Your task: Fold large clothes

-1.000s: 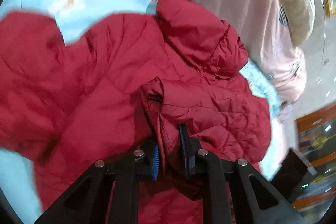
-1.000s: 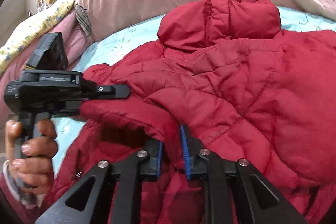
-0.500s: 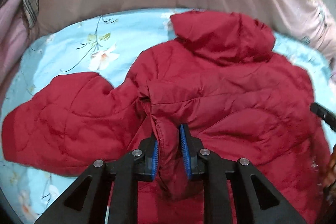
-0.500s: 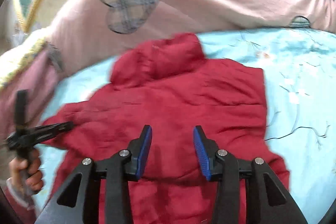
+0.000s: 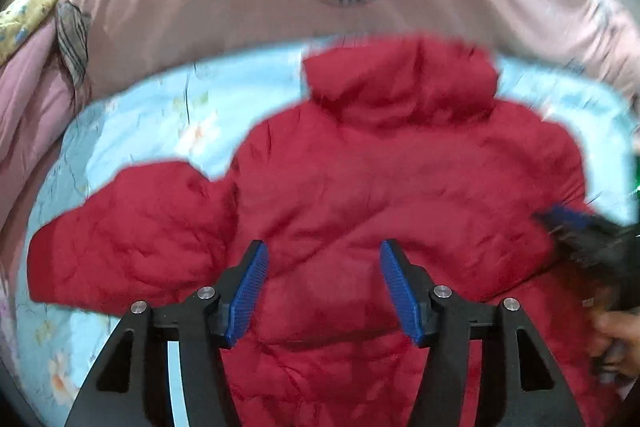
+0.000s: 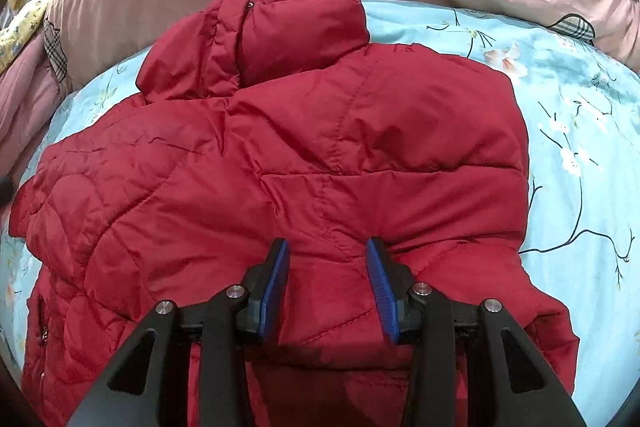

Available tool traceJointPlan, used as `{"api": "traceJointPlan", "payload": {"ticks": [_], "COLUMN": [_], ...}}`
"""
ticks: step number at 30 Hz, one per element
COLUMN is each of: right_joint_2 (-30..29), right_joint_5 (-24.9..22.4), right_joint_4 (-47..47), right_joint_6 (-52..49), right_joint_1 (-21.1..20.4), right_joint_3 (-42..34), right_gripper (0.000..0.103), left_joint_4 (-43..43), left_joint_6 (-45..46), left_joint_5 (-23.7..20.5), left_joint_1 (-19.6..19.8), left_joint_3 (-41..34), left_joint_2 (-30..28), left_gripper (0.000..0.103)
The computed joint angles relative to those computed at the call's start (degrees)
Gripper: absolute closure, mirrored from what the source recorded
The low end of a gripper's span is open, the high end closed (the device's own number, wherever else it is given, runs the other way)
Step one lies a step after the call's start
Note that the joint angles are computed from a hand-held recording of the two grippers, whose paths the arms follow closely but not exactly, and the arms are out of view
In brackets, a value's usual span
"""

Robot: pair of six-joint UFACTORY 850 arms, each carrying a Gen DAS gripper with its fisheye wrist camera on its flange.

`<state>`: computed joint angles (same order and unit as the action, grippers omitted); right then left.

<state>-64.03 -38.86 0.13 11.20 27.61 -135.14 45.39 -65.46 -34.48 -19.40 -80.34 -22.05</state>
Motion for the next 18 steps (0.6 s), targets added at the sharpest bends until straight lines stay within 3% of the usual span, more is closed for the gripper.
{"api": "traceJointPlan", "payload": {"ticks": [2, 5, 9, 12, 15, 18], "right_joint_2": [1.77, 4.88, 7.27, 4.45, -0.89, -2.42], "right_joint_5": [1.26, 3.84, 7.57, 4.81, -1.54, -1.65], "right_joint_4": [1.00, 1.46, 6.25, 8.34, 3.36, 5.79], "right_joint_6": [-0.11, 0.92, -2.82, -5.39, -2.71, -3.73], "right_joint_1": [-0.25, -0.20, 0.10, 0.39, 1.13, 0.65], "right_joint_3": [2.78, 6.90, 9.92, 5.85, -1.51, -2.68], "right_gripper": [0.061, 0.059, 0.059, 0.060, 0.060, 0.060], "left_joint_4": [-2.64, -4.32, -3.56, -2.82, -2.37, -1.37], "left_joint_6": [1.59, 0.29, -1.28, -2.53, -3.27, -3.58], "left_joint_5": [-2.48, -0.25, -0.96, -0.77, 1.03, 2.03], "left_joint_1": [0.25, 1.31, 1.02, 0.95, 1.74, 2.47], "left_joint_3": [-2.32, -2.71, -4.09, -4.03, -2.68, -2.21], "left_joint_2": [-3.58, -5.39, -6.55, -6.83, -6.13, -6.37], "left_gripper": [0.043, 0.040, 0.038, 0.035, 0.032, 0.031]}}
